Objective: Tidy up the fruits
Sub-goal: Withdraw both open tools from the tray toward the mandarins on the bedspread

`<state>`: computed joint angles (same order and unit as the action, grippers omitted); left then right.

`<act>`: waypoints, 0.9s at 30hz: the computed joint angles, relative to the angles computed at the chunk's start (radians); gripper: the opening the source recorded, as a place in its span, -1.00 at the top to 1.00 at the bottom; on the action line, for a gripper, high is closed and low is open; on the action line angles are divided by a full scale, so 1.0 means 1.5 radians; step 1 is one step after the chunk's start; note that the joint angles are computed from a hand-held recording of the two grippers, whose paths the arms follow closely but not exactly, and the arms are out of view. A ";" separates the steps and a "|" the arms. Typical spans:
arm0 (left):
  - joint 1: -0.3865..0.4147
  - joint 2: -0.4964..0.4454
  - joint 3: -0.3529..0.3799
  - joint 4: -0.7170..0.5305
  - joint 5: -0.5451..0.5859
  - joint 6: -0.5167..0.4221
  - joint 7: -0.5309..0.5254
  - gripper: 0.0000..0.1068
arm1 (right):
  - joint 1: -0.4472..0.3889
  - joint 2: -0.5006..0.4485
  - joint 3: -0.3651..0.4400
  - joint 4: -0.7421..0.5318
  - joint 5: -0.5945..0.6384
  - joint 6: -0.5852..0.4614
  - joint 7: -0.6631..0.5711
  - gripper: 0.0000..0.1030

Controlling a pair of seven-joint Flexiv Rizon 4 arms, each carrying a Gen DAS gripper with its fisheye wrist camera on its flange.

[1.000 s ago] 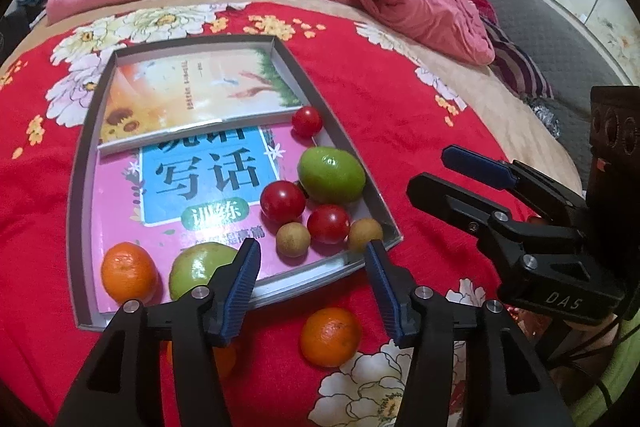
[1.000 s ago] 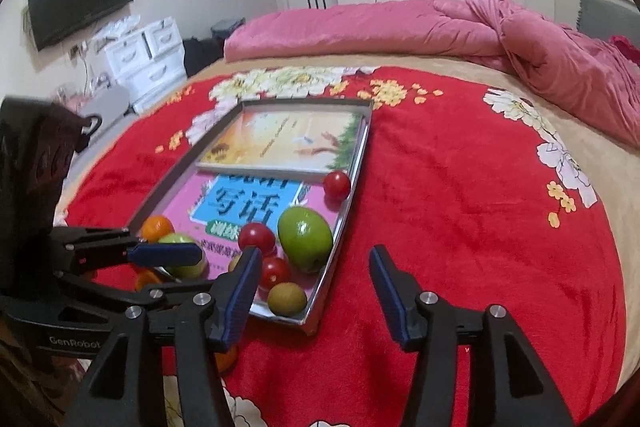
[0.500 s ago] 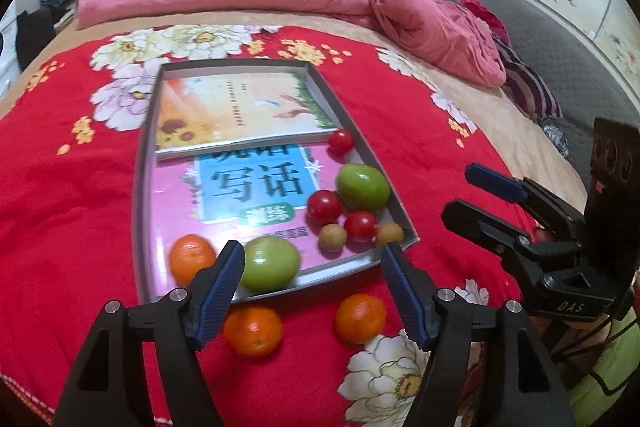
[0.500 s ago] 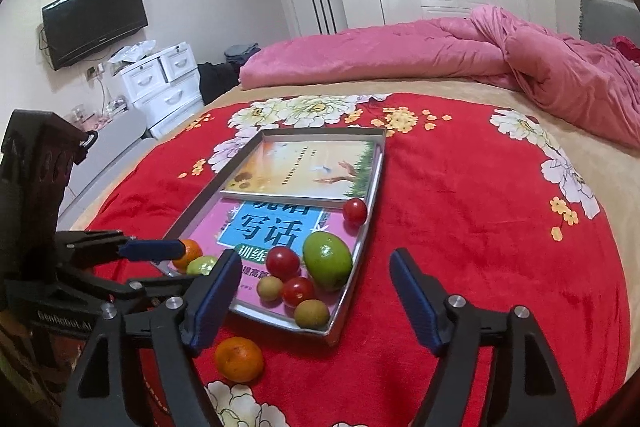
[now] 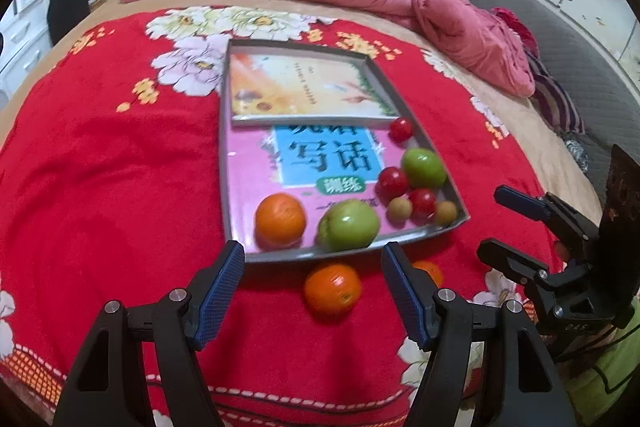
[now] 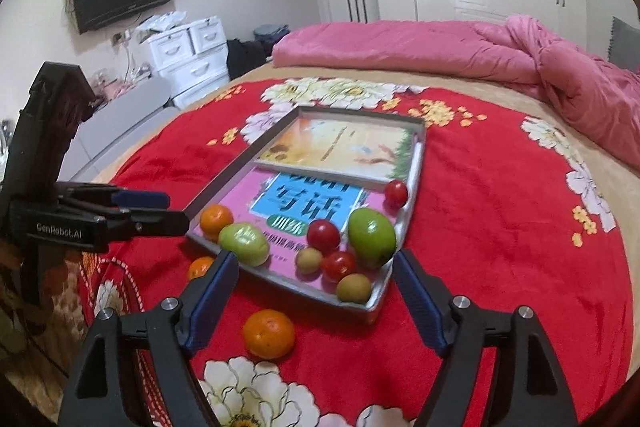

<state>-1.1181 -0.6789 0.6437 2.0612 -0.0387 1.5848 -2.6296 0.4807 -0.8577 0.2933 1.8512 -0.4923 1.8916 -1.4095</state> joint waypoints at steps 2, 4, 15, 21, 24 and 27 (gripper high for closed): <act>0.001 0.003 -0.003 0.006 0.000 -0.003 -0.003 -0.36 | 0.007 0.002 -0.006 0.002 -0.004 -0.008 -0.007 -0.53; 0.004 0.005 -0.007 0.010 0.001 -0.004 -0.005 -0.36 | 0.021 0.005 -0.018 0.007 -0.002 -0.011 -0.017 -0.53; 0.050 -0.005 -0.068 -0.006 0.015 -0.011 -0.002 -0.36 | 0.062 0.003 -0.039 0.007 0.018 -0.081 -0.047 -0.53; 0.080 -0.011 -0.102 -0.014 0.018 -0.007 0.011 -0.36 | 0.084 -0.005 -0.052 -0.001 0.031 -0.113 -0.063 -0.53; 0.091 -0.016 -0.115 -0.019 0.016 -0.007 0.020 -0.36 | 0.103 -0.006 -0.068 -0.001 0.037 -0.119 -0.070 -0.52; 0.110 -0.023 -0.135 -0.025 0.010 -0.003 0.031 -0.36 | 0.123 -0.007 -0.088 -0.003 0.041 -0.137 -0.073 -0.34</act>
<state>-0.9532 -0.7129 0.4412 2.0230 -0.0231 1.5799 -2.5830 0.6652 -0.8684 0.1608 1.8474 -0.4301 1.6856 -1.5192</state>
